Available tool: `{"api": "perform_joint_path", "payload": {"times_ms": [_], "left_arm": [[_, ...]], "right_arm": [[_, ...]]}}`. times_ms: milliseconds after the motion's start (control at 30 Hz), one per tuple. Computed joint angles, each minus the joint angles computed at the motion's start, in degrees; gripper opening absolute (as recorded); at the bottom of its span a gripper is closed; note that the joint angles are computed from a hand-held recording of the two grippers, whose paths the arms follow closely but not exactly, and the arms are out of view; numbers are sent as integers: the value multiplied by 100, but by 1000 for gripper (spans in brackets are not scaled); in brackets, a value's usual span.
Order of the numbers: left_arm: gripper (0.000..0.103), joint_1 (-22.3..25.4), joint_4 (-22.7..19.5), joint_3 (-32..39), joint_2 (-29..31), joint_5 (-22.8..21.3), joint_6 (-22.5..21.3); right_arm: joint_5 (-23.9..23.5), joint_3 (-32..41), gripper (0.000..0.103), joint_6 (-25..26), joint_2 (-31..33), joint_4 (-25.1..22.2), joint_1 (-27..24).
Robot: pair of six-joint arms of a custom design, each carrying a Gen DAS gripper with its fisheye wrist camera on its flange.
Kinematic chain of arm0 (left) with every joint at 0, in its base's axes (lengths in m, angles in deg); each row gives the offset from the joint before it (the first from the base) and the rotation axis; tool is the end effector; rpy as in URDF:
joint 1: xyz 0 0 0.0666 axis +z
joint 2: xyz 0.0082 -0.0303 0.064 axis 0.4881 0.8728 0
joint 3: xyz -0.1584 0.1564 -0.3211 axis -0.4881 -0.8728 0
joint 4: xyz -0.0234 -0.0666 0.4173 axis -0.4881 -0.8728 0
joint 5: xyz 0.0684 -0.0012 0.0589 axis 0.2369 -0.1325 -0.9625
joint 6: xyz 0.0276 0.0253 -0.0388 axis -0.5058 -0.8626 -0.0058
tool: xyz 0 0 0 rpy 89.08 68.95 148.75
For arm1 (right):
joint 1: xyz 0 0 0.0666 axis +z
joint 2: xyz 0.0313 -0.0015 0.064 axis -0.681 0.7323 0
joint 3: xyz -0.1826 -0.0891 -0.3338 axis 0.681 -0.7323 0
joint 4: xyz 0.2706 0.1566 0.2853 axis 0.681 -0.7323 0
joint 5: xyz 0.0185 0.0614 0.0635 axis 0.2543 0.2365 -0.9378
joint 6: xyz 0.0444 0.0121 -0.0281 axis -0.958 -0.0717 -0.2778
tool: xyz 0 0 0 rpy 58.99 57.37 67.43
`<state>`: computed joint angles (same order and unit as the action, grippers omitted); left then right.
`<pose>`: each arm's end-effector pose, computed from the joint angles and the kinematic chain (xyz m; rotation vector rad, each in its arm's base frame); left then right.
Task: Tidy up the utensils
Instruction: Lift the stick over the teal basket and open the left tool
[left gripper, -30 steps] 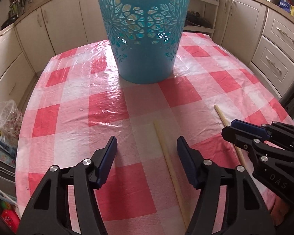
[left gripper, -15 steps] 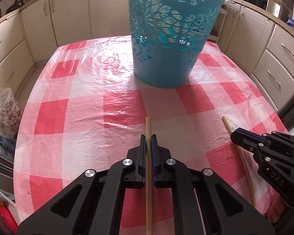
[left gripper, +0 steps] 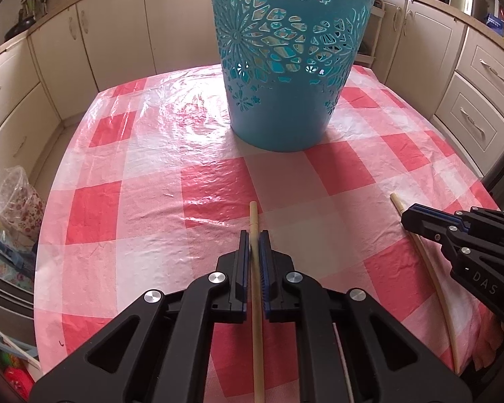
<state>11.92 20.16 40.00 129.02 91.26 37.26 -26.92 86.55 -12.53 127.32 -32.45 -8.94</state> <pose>0.3724 -0.1181 0.4068 0.3846 2.4762 -0.1827 0.2998 0.1940 0.4175 -0.0408 2.4913 0.2501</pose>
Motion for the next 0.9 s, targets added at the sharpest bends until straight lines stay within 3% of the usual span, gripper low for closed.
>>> {"api": "perform_joint_path", "payload": {"times_ms": [333, 567, 900], "left_arm": [[5, 302, 39, -10, 17, 290, 397], [5, 121, 7, 30, 56, -55, 120], [5, 74, -108, 33, -111, 74, 159]], "right_arm": [[-101, -2, 7, 42, 1, 23, 12], [54, 35, 7, 155, 51, -28, 98], [86, 2, 7, 122, 18, -1, 107]]}}
